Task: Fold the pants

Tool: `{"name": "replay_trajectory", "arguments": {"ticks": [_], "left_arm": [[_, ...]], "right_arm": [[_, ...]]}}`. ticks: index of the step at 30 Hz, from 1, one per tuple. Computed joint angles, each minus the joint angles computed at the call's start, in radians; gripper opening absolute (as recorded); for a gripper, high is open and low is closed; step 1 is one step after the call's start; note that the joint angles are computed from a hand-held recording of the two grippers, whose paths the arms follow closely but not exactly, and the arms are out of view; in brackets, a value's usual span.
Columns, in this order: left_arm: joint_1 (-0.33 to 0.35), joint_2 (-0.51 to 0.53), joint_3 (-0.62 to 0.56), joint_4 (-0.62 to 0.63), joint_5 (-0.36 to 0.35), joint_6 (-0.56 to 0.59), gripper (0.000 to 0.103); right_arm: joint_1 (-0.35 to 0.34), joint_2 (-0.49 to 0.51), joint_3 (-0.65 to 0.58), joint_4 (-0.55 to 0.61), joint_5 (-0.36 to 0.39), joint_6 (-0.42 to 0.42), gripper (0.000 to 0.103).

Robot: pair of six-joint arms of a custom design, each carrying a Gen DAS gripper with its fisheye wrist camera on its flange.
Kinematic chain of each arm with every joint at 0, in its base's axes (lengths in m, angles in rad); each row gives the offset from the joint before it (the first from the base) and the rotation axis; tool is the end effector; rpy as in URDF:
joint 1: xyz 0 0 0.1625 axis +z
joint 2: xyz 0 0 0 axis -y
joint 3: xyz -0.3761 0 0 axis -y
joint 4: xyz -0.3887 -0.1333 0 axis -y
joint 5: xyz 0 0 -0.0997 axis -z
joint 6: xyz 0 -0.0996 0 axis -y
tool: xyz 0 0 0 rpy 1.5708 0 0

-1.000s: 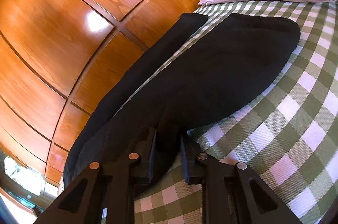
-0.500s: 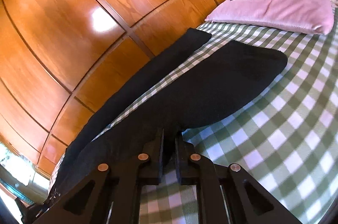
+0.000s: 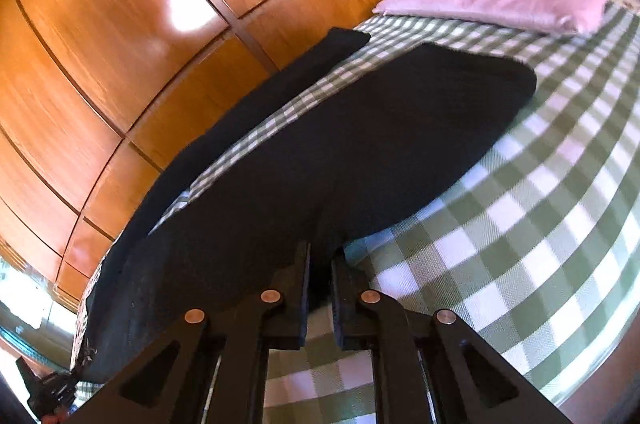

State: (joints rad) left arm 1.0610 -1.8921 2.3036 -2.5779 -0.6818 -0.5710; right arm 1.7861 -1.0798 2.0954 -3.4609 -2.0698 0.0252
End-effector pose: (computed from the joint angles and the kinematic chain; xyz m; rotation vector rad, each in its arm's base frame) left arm 0.0105 -0.4128 0.3679 -0.4227 2.3800 -1.2156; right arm 0.1933 -0.4831 0.1843 -0.0589 -2.5073 1.2318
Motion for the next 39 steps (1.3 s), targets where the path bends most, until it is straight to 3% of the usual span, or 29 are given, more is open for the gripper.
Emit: {"name": "replay_trajectory", "arguments": {"ticks": [2, 4, 8, 9, 11, 13, 14, 19, 21, 24, 27, 29, 33, 36, 38, 39], "left_arm": [[-0.039, -0.029, 0.018, 0.048, 0.059, -0.039, 0.024], [-0.089, -0.079, 0.054, 0.032, 0.117, -0.061, 0.025], [-0.239, -0.13, 0.128, -0.074, 0.366, -0.06, 0.036], [-0.249, -0.103, 0.121, -0.138, 0.387, -0.013, 0.04], [-0.225, 0.013, 0.064, -0.311, 0.351, 0.15, 0.045], [-0.181, 0.13, -0.008, -0.395, 0.286, 0.252, 0.051], [-0.138, 0.213, -0.076, -0.397, 0.22, 0.295, 0.057], [-0.008, 0.506, -0.337, -0.298, -0.004, 0.387, 0.057], [0.015, 0.621, -0.422, -0.333, -0.012, 0.458, 0.057], [0.052, 0.776, -0.563, -0.361, 0.032, 0.528, 0.057], [0.092, 0.785, -0.593, -0.336, -0.018, 0.495, 0.057], [0.109, 0.793, -0.602, -0.304, -0.032, 0.459, 0.057], [0.114, 0.768, -0.548, -0.366, -0.049, 0.468, 0.058], [0.107, 0.769, -0.55, -0.355, -0.045, 0.46, 0.059], [0.111, 0.767, -0.549, -0.354, -0.056, 0.46, 0.062], [0.114, 0.765, -0.546, -0.364, -0.073, 0.466, 0.064]], "right_arm": [[0.011, -0.012, -0.013, 0.047, -0.015, -0.01, 0.019], [0.027, -0.019, -0.007, 0.021, -0.044, -0.042, 0.035], [0.066, -0.029, 0.019, -0.14, -0.129, -0.111, 0.039], [0.067, -0.03, 0.013, -0.157, -0.126, -0.13, 0.04], [0.065, -0.029, -0.019, -0.147, -0.106, -0.173, 0.043], [0.056, -0.01, -0.079, -0.083, -0.088, -0.199, 0.046], [0.05, 0.004, -0.123, -0.03, -0.085, -0.197, 0.046], [-0.014, 0.093, -0.333, 0.196, 0.016, -0.116, 0.046], [-0.042, 0.125, -0.411, 0.275, 0.061, -0.057, 0.046], [-0.064, 0.201, -0.56, 0.387, 0.054, -0.023, 0.046], [-0.093, 0.253, -0.677, 0.468, 0.078, 0.026, 0.047], [-0.111, 0.285, -0.746, 0.506, 0.081, 0.062, 0.054], [-0.154, 0.373, -0.906, 0.582, 0.102, 0.178, 0.057], [-0.174, 0.415, -0.959, 0.523, 0.141, 0.23, 0.057], [-0.174, 0.444, -1.005, 0.53, 0.122, 0.246, 0.051], [-0.171, 0.455, -1.027, 0.546, 0.108, 0.247, 0.043]]}}
